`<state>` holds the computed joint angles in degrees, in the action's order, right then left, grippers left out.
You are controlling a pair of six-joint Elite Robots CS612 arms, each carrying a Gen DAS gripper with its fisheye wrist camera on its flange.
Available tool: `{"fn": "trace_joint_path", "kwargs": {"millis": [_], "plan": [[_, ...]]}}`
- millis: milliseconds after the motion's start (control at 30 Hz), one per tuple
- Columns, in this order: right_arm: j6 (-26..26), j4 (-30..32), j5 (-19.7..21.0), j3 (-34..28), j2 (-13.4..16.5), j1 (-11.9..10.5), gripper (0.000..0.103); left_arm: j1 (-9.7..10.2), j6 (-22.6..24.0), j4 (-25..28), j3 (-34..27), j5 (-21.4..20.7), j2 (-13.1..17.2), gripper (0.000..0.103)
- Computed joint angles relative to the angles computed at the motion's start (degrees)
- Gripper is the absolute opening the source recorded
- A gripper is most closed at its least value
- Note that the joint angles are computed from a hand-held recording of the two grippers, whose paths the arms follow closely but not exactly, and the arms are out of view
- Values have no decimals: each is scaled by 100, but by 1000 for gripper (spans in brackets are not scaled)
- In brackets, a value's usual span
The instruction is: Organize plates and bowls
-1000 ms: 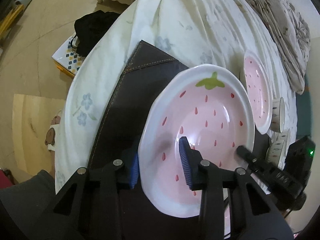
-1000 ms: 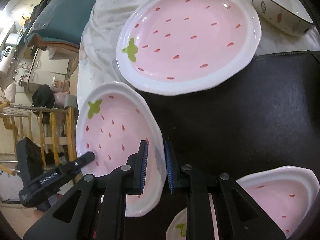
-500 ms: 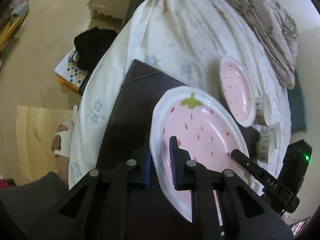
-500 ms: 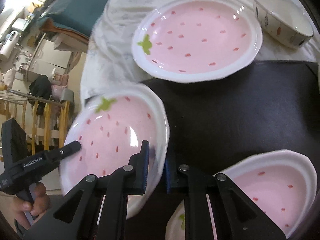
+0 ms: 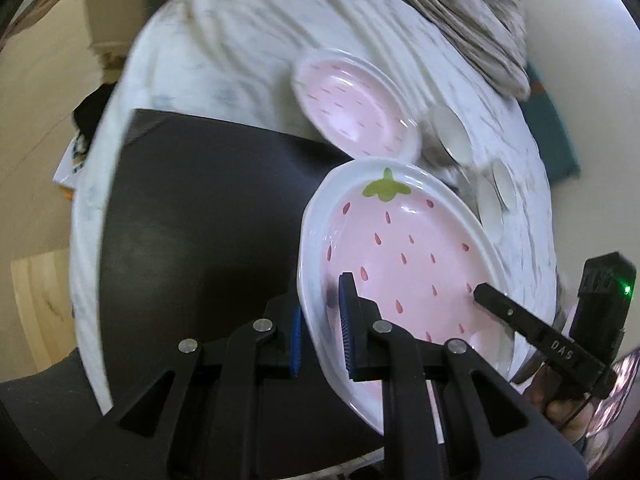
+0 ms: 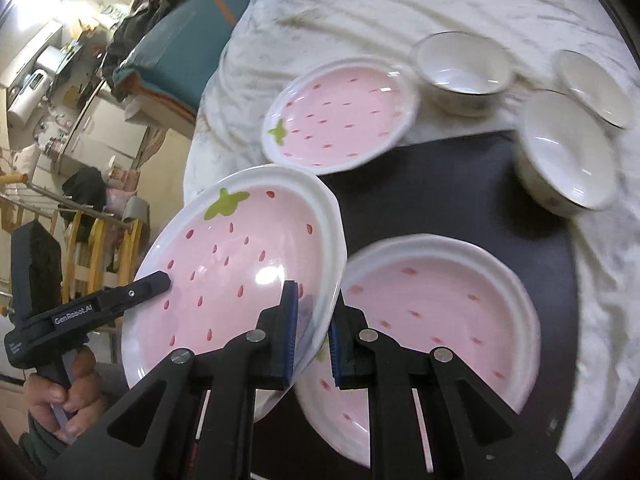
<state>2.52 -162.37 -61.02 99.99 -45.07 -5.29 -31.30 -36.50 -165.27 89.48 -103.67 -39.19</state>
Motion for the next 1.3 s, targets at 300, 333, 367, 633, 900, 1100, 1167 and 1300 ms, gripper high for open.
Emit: {"fn": "trace_joint_path", "kwargs": {"millis": [300,333,367,633,900,1100,1167,1300], "plan": [[314,-750,102,754,-212,-497,16,-303,473,383,-277,-6,123,13],[346,-788,132,802,-205,-538,16,-320,500,424,-300,-10,142,13],[350,-803,136,827,-203,-564,16,-337,513,467,-334,-18,170,13],[377,-780,-159,934,-220,-610,16,-407,603,798,-518,14,312,14],[207,-452,-241,818,-72,-556,16,-396,611,1088,-605,36,403,15],[197,-338,-292,749,-38,-551,16,-405,568,1155,-670,70,444,16],[193,-338,-303,745,-42,-548,16,-407,567,1181,-679,76,454,16],[251,-206,-277,732,-54,-554,16,-427,656,1314,-685,87,453,17]]}}
